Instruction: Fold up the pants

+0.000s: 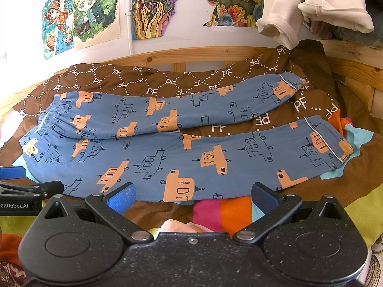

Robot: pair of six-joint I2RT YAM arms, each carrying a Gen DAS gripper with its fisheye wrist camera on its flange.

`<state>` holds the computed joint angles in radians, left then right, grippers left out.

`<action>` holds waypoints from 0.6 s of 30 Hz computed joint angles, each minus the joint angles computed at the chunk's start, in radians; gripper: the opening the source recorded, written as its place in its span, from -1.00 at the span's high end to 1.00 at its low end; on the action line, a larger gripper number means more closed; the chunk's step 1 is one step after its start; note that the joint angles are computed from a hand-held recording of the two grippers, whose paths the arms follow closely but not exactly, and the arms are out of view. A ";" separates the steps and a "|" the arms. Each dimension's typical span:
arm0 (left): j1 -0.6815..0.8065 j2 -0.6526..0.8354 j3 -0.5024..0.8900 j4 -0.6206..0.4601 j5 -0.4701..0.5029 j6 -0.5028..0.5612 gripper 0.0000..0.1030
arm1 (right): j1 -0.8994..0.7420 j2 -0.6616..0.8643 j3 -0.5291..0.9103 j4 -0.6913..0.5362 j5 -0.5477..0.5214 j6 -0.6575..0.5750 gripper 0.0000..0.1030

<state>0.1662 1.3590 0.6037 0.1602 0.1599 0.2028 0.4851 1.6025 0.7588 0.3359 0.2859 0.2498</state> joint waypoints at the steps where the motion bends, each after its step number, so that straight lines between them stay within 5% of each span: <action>1: 0.000 0.000 0.000 0.001 0.000 0.001 -1.00 | 0.000 0.000 -0.001 0.001 0.000 0.000 -0.99; 18: -0.027 0.097 0.108 -0.074 -0.040 -0.046 -1.00 | -0.016 -0.012 0.000 0.004 0.007 0.021 -0.99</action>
<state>0.1388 1.4558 0.7114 0.0863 0.1202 0.1571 0.4687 1.5902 0.7587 0.3395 0.2928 0.2708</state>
